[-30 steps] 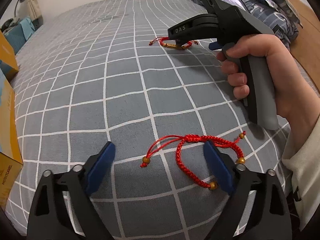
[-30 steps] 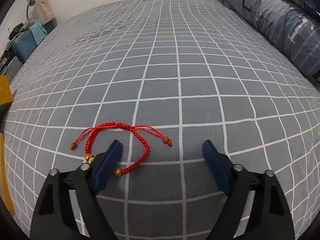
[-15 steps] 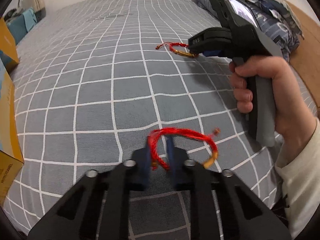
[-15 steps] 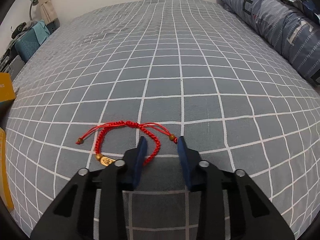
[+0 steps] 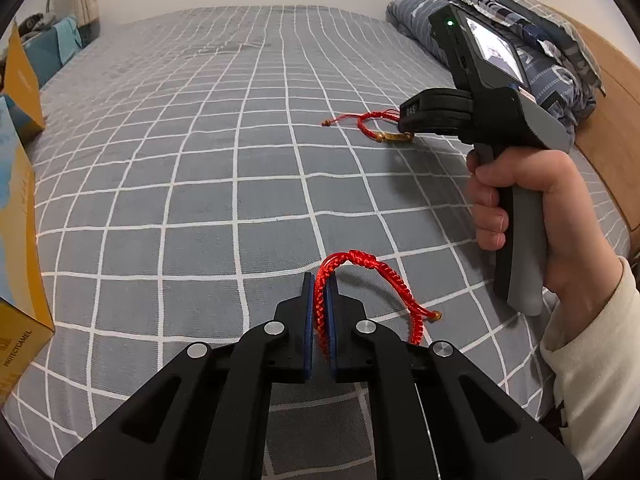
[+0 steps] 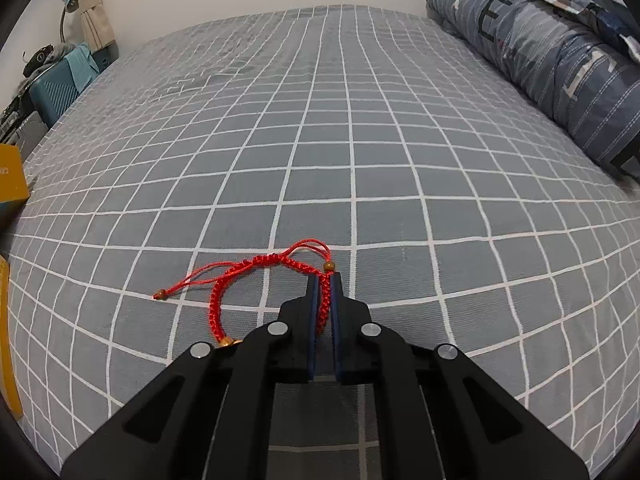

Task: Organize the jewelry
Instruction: 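Grasp a red cord bracelet with the left tool while the right tool grasps the other, then carry both red cord bracelets in both tools over the white box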

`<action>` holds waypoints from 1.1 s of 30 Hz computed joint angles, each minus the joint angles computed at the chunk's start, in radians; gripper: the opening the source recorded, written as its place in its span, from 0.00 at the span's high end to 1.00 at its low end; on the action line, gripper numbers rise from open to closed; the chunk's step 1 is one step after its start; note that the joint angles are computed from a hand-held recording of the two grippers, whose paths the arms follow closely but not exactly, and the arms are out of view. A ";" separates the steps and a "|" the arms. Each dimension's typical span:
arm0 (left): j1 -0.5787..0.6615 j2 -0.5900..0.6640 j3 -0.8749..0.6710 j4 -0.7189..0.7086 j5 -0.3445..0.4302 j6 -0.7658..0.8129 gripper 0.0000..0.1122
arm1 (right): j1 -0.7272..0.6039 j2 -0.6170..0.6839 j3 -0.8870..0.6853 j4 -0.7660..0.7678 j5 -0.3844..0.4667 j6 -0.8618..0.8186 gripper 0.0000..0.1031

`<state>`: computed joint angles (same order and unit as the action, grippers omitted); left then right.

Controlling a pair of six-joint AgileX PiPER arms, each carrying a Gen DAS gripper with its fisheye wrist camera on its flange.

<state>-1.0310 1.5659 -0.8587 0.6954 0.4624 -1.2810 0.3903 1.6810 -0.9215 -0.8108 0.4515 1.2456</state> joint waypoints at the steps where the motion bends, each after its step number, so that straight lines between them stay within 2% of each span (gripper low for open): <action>1: 0.007 0.000 -0.002 -0.005 -0.004 0.008 0.96 | 0.002 -0.003 0.001 -0.006 0.003 0.005 0.95; 11: 0.014 0.001 0.012 0.110 0.014 -0.106 0.96 | 0.044 -0.053 0.033 -0.127 0.028 0.118 0.95; 19: 0.044 -0.007 0.008 0.159 0.031 -0.155 0.96 | 0.104 -0.145 0.088 -0.221 0.068 0.226 0.95; 24: 0.065 -0.015 -0.002 0.199 0.034 -0.189 0.96 | 0.164 -0.206 0.122 -0.267 0.132 0.281 0.95; 29: 0.073 -0.045 0.008 0.267 0.037 -0.246 0.96 | 0.267 -0.242 0.167 -0.358 0.250 0.393 0.95; 33: 0.067 -0.056 0.012 0.348 0.077 -0.332 0.96 | 0.331 -0.267 0.199 -0.370 0.308 0.451 0.95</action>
